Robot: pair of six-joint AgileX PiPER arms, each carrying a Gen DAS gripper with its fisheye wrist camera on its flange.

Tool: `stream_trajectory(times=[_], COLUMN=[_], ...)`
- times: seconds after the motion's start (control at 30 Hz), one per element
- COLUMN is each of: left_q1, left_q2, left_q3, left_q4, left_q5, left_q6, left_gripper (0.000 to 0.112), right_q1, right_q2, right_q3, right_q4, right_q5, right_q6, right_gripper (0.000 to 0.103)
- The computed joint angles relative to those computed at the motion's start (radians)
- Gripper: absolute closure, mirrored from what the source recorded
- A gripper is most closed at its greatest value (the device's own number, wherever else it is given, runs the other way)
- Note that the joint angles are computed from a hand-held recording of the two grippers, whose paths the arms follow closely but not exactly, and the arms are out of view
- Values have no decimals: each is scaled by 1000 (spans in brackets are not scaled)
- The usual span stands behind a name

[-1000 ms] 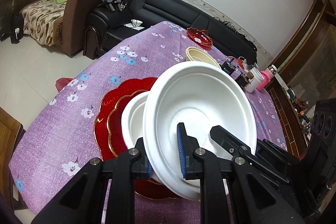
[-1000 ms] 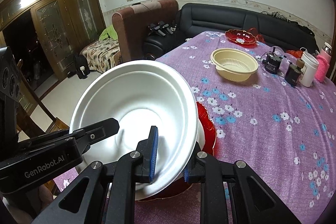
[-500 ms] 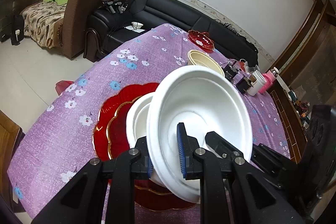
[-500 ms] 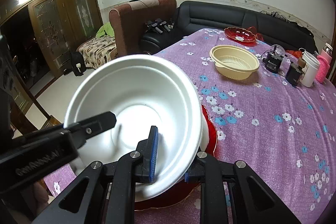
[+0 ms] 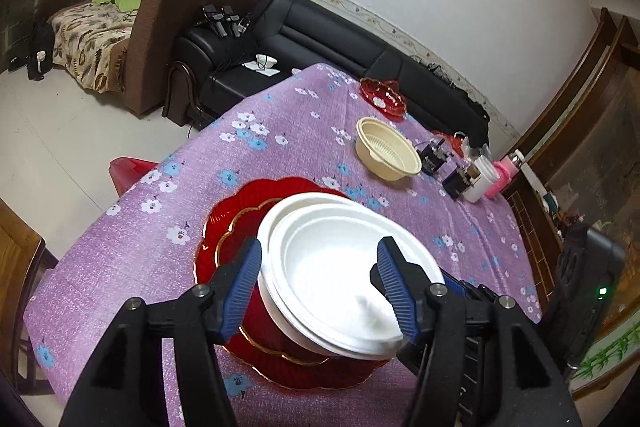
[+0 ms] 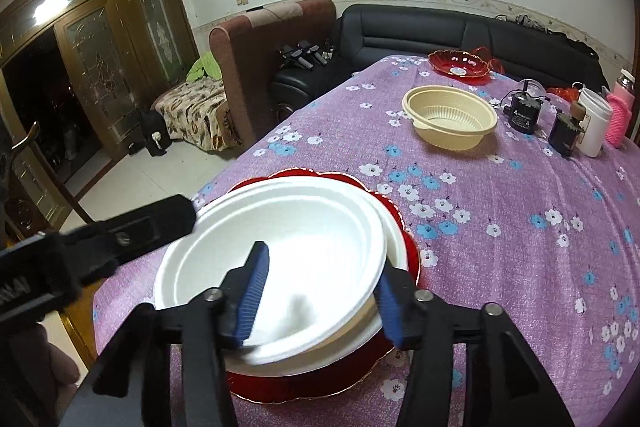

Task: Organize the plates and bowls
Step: 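Lower the small white bowl into the large white bowl and open both grippers, then withdraw both grippers and move them to the cream plastic bowl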

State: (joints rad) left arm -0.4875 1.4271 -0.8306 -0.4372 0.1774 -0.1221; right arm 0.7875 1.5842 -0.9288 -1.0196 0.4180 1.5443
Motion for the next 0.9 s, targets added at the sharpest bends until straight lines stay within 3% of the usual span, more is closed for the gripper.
stream_trajectory(times=[0.17,0.47,0.67,0.9], left_q1=[25,42,5,-71], left_q2=[-59,-97,-104,-101], left_q3=[33,53,39,-57], left_q4=[-75,-102,43,306], left_q5=[-6,4,21,116], left_q6=[59,70,-75,-284], left_gripper=[47,41,36,35], right_q1=[34,43,47,28], right_q2=[-18,-92,-136,-217], right_q3=[6,46,78,112], right_q4=[-94,-156,-154,-121], right_q5=[52,91,115,150], right_q6=[86,178,193,139], right_gripper=[32,30,30,30])
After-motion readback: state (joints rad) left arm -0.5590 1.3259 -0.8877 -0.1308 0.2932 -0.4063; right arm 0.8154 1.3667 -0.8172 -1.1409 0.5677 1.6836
